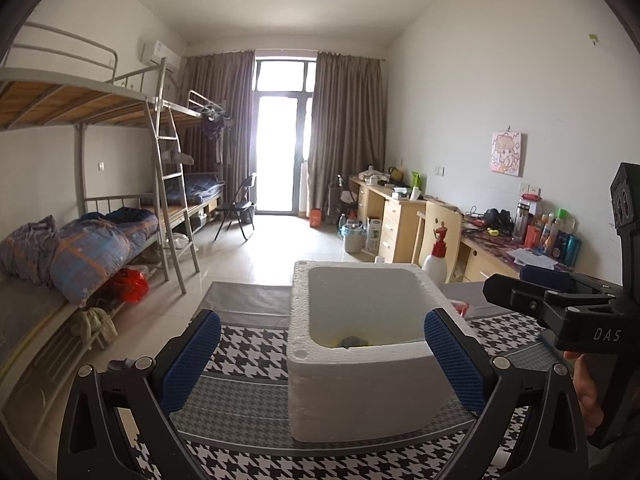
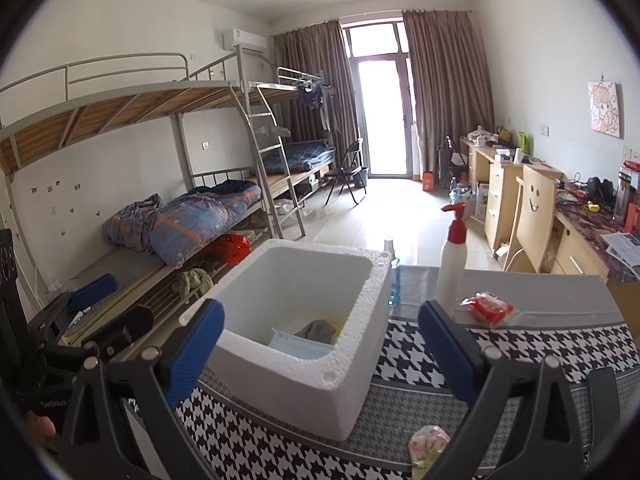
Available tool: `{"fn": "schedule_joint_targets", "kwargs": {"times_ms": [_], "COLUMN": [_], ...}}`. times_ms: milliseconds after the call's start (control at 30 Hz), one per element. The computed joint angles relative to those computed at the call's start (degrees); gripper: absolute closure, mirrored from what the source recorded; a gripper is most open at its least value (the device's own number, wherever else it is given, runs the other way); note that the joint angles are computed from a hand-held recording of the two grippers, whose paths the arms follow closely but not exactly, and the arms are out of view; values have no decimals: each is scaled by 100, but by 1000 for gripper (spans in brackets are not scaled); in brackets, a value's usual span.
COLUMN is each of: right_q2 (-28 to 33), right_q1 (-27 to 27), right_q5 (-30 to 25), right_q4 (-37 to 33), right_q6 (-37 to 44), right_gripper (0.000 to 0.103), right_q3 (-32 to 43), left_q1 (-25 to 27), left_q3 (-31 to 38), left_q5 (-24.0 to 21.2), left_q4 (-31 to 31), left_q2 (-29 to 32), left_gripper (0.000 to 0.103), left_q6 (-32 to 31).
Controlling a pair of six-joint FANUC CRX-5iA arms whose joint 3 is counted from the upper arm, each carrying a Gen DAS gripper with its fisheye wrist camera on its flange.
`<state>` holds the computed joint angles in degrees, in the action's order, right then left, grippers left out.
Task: Organize soft objects
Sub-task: 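Withdraw both tools from the foam box back toward the table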
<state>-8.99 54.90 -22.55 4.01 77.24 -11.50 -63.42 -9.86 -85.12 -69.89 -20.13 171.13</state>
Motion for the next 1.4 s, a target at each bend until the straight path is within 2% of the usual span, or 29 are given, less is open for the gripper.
{"fn": "schedule_joint_targets", "kwargs": {"times_ms": [767, 933, 1000, 1067, 1400], "right_q2": [-632, -757, -791, -819, -966], "right_q1": [20, 12, -50, -105, -210], "right_q5": [637, 872, 987, 1067, 1174], "right_q4": [1162, 2173, 2975, 3404, 3678], "right_q6": [-1011, -2016, -2752, -3139, -3447], "right_gripper": [4, 4, 4, 4, 4], "right_q3": [-965, -1373, -1622, -1764, -2024], "left_q1": [-576, -671, -702, -726, -689], "left_q3": [88, 93, 88, 82, 46], "left_q5": [-137, -153, -160, -179, -46], "left_q4": [-283, -331, -352, -371, -328], "left_q2": [127, 166, 182, 199, 187], "left_gripper": [1, 1, 1, 1, 1], "left_q6": [71, 71, 94, 114, 78]}}
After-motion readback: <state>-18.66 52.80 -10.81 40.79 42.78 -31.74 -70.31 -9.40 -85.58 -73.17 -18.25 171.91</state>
